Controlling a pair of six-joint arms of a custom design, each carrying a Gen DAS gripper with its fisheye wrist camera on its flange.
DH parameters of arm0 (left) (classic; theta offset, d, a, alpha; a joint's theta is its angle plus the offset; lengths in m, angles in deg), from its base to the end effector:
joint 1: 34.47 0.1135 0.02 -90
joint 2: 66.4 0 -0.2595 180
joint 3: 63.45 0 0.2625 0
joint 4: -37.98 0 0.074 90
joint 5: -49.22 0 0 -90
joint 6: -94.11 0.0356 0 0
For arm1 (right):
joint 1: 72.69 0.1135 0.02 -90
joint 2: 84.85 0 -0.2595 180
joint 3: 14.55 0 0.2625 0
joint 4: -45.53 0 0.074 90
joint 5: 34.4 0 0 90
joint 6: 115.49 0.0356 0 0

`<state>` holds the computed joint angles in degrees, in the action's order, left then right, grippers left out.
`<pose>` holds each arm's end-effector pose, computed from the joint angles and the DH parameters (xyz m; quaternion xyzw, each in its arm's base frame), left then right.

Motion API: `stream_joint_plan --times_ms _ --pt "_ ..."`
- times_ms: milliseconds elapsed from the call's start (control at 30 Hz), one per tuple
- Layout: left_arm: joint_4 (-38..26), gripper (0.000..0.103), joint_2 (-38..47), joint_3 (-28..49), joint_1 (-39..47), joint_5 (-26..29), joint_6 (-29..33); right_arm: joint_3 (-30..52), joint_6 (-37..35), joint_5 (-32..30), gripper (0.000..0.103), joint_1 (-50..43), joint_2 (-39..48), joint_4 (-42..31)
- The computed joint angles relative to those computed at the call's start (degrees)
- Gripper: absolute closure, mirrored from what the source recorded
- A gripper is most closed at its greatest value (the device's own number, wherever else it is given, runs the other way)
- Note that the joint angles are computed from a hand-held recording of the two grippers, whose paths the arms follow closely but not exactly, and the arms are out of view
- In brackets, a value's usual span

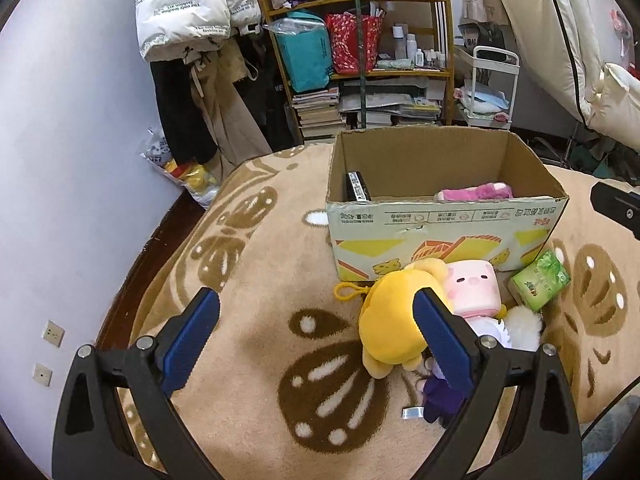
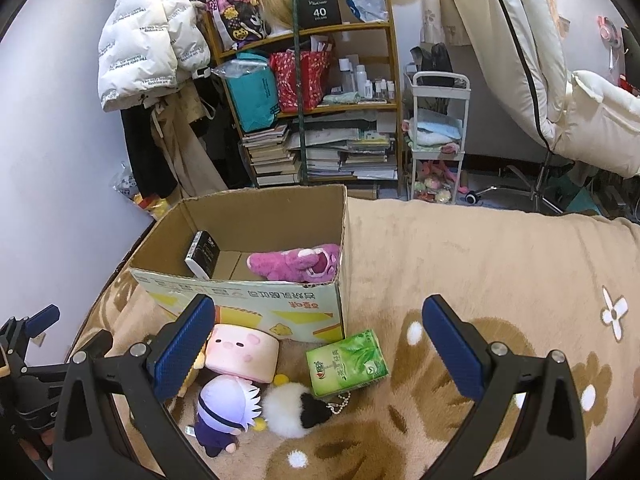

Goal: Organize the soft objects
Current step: 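Withdraw both tools from the box back toward the remaining toys, then grasp the yellow plush with left tool while right tool grasps the green tea carton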

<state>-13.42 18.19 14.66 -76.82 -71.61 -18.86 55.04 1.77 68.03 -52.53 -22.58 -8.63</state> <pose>0.2428 -0.1967 0.2537 0.0834 0.9256 0.0711 0.3624 0.2223 0.0735 0.2973 0.0970 0.9202 0.0549 0.3753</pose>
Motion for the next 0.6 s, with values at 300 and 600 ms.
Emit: stream_joint_plan --times_ms 300,600 --pt "0.58 0.007 5.1 1.83 0.14 3.04 1.3 -0.54 0.3 -1.71 0.0 -2.3 3.96 0.92" --pt "-0.28 0.007 10.15 4.54 -0.38 6.93 3.05 -0.75 0.76 -3.71 0.0 -4.41 7.55 1.01"
